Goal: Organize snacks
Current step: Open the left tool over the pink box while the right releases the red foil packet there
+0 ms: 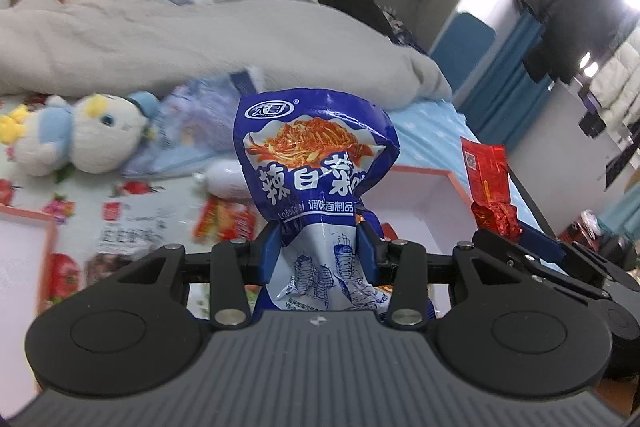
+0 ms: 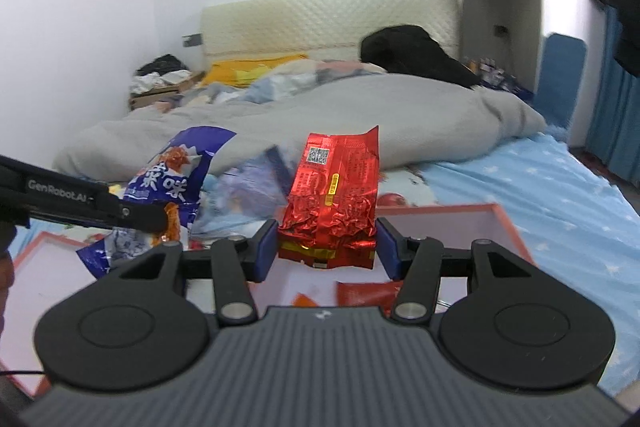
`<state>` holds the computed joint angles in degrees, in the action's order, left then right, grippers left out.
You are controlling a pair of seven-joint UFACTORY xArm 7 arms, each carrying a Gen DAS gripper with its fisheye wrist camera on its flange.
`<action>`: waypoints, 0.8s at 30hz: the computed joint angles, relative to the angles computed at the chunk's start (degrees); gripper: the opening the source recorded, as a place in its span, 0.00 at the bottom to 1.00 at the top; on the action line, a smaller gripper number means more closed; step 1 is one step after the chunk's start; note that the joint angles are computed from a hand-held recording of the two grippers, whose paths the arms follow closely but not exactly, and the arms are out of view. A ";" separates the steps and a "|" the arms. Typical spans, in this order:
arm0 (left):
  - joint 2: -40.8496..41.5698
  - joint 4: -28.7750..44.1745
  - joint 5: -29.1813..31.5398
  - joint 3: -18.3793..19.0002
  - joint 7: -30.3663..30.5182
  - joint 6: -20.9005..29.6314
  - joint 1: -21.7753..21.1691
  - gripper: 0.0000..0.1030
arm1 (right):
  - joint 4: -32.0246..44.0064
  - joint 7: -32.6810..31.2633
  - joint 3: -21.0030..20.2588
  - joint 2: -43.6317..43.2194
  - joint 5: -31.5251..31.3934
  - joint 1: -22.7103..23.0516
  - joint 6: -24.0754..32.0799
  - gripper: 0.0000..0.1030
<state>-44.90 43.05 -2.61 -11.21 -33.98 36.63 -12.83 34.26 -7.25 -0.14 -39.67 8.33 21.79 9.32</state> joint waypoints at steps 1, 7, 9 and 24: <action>1.58 0.38 -0.40 -0.22 0.02 -0.70 -0.48 0.45 | -0.18 -0.04 -0.38 0.29 -0.08 -0.48 -0.03 0.53; 10.70 3.43 -1.73 -0.62 0.61 -3.24 -2.98 0.45 | -0.35 0.27 -1.59 3.00 -0.37 -4.24 1.19 0.53; 12.72 4.28 -1.42 -0.95 0.59 -3.45 -3.37 0.45 | 0.38 -0.29 -2.61 4.79 -0.11 -4.62 2.03 0.53; 24.44 12.68 1.49 -1.47 1.05 1.43 -4.67 0.73 | 2.78 -8.59 -7.31 9.81 9.61 -6.29 12.75 0.61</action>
